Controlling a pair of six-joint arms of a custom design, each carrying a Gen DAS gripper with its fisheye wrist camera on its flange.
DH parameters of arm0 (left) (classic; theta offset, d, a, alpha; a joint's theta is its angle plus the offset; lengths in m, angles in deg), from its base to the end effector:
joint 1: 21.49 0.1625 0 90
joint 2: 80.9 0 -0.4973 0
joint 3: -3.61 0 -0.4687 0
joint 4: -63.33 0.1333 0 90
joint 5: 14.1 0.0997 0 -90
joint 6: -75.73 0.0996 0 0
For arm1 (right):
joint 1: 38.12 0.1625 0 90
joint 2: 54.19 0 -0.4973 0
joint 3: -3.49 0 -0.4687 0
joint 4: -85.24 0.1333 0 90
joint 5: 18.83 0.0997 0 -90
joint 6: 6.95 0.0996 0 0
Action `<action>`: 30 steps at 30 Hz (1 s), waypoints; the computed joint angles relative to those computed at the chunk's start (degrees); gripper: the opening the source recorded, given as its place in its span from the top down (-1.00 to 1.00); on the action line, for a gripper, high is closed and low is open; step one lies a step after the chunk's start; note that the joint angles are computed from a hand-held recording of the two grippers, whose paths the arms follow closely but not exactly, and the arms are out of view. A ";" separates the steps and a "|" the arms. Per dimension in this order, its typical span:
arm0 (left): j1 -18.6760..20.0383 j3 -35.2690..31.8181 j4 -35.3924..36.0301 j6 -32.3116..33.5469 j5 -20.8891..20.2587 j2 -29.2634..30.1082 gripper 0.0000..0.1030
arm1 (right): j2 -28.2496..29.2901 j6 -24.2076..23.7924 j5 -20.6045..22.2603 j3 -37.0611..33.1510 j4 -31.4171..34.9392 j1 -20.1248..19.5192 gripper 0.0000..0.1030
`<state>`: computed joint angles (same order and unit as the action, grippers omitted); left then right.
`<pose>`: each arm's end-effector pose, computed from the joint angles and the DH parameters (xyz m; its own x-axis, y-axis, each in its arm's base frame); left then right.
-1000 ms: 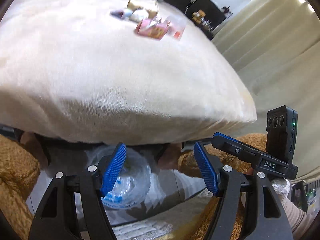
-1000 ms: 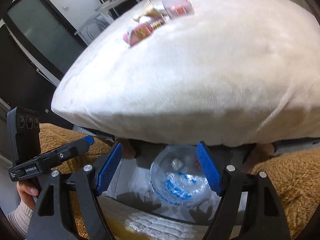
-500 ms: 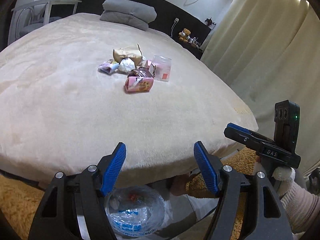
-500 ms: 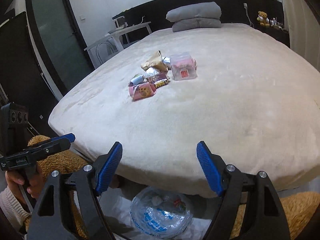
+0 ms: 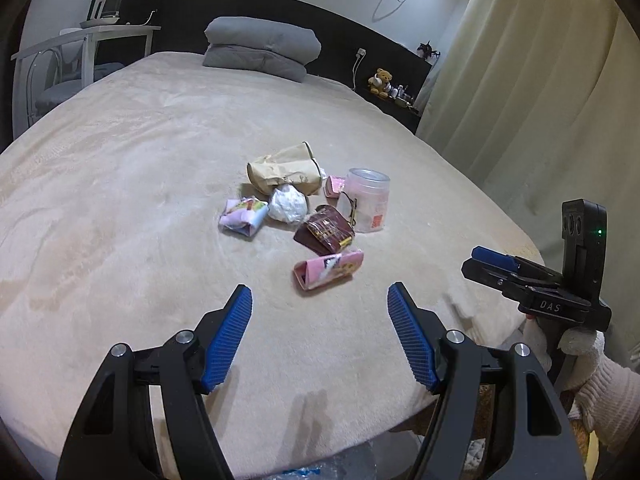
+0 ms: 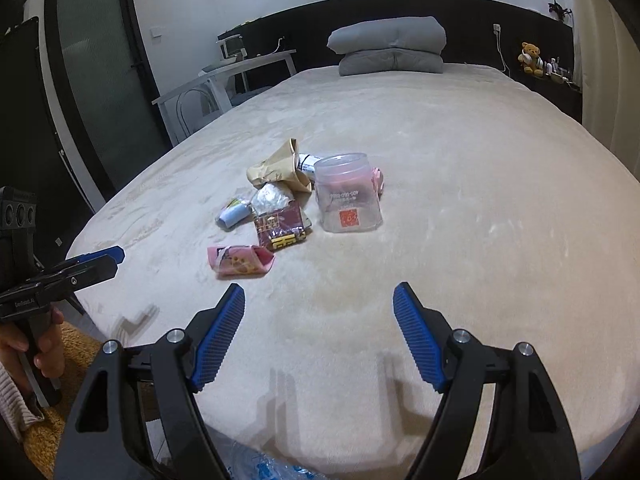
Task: Collect trash
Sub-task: 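Raise both tools back over the bed toward the trash pile, then grasp the pink-white snack packet with the left tool while the right tool grasps the clear plastic cup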
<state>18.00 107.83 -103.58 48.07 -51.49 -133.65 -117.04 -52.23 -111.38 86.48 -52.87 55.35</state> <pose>-0.4121 -0.6148 0.1799 -0.8988 -0.0438 -0.4361 0.3157 0.6254 -0.7135 0.1772 -0.7924 0.4025 -0.6646 -0.6543 0.3609 -0.7471 0.5921 -0.3021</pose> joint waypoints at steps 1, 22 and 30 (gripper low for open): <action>0.61 -0.64 0.34 0.38 -0.29 0.10 -0.34 | 0.95 0.25 -0.25 -0.97 -0.13 0.14 -0.61; 11.82 -15.75 15.35 7.22 -4.15 5.70 -0.48 | 17.78 2.38 -3.70 -20.42 5.38 2.04 -0.74; 13.64 -17.53 15.36 8.18 -6.18 6.71 -0.45 | 20.11 1.95 -3.78 -23.05 6.48 2.27 -0.74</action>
